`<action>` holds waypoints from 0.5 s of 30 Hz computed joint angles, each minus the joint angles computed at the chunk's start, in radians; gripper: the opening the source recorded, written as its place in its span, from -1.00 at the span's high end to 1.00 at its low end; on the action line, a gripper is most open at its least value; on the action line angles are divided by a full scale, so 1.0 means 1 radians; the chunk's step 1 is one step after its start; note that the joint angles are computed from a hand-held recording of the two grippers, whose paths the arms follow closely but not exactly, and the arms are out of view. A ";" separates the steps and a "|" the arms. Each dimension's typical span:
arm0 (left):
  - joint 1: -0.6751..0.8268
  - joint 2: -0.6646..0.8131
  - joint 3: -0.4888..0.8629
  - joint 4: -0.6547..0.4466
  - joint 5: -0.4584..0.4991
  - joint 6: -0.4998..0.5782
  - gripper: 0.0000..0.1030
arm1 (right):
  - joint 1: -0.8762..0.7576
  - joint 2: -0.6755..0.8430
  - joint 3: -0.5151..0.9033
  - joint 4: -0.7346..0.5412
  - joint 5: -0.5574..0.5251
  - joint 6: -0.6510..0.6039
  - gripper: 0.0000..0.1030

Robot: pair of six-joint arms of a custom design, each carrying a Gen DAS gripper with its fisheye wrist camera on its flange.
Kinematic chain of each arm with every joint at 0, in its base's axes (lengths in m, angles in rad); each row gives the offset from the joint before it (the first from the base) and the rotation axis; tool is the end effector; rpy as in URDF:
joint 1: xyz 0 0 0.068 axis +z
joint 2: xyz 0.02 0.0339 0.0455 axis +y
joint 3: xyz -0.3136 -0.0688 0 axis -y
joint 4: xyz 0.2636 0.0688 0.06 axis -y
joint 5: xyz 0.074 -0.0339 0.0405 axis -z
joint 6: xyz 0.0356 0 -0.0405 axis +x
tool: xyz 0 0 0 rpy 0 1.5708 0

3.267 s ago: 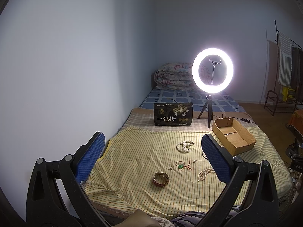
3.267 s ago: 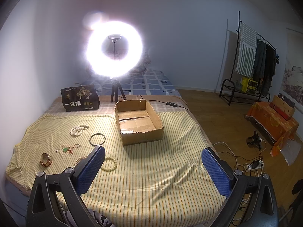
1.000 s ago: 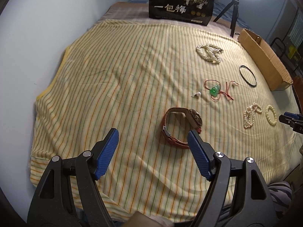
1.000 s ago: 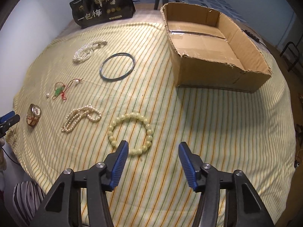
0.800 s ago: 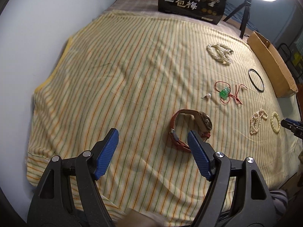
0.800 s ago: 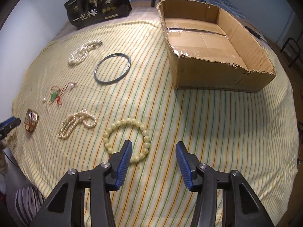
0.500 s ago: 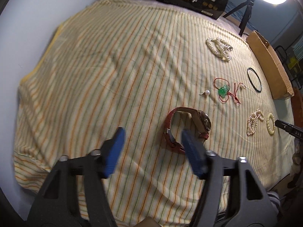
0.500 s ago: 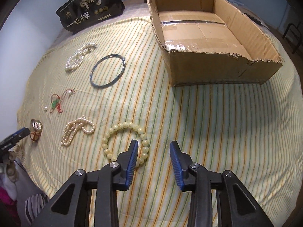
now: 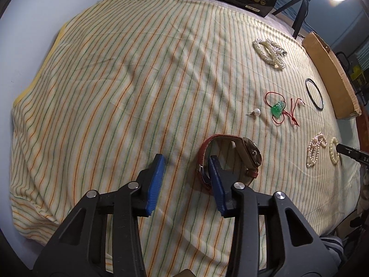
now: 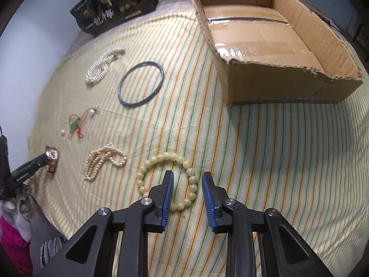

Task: Organize jewelry
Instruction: 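Close the right tool on the bead bracelet while the left tool closes on the watch strap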

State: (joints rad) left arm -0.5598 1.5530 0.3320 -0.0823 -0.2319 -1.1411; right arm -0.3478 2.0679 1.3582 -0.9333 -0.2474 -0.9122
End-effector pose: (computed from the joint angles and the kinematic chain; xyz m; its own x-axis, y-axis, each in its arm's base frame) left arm 0.1652 -0.0939 0.0952 -0.7635 -0.5657 -0.3116 -0.5491 0.8226 -0.1479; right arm 0.3797 -0.1284 0.1547 -0.8483 -0.5081 -0.1490 -0.5292 0.8230 0.2065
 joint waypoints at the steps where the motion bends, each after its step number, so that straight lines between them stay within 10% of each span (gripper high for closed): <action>1: 0.000 0.006 0.003 -0.001 -0.003 0.001 0.26 | 0.004 0.003 -0.002 0.007 0.007 0.006 0.57; 9: 0.001 0.022 0.004 0.025 -0.013 0.002 0.86 | 0.046 -0.022 -0.055 0.092 0.051 0.020 0.90; 15: -0.035 0.001 0.004 0.015 -0.037 -0.042 0.89 | 0.034 -0.063 -0.103 0.122 0.026 0.016 0.90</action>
State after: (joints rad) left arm -0.5953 1.5538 0.3362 -0.0672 -0.2694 -1.1830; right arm -0.3140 2.0050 1.2555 -0.8116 -0.2213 -0.8961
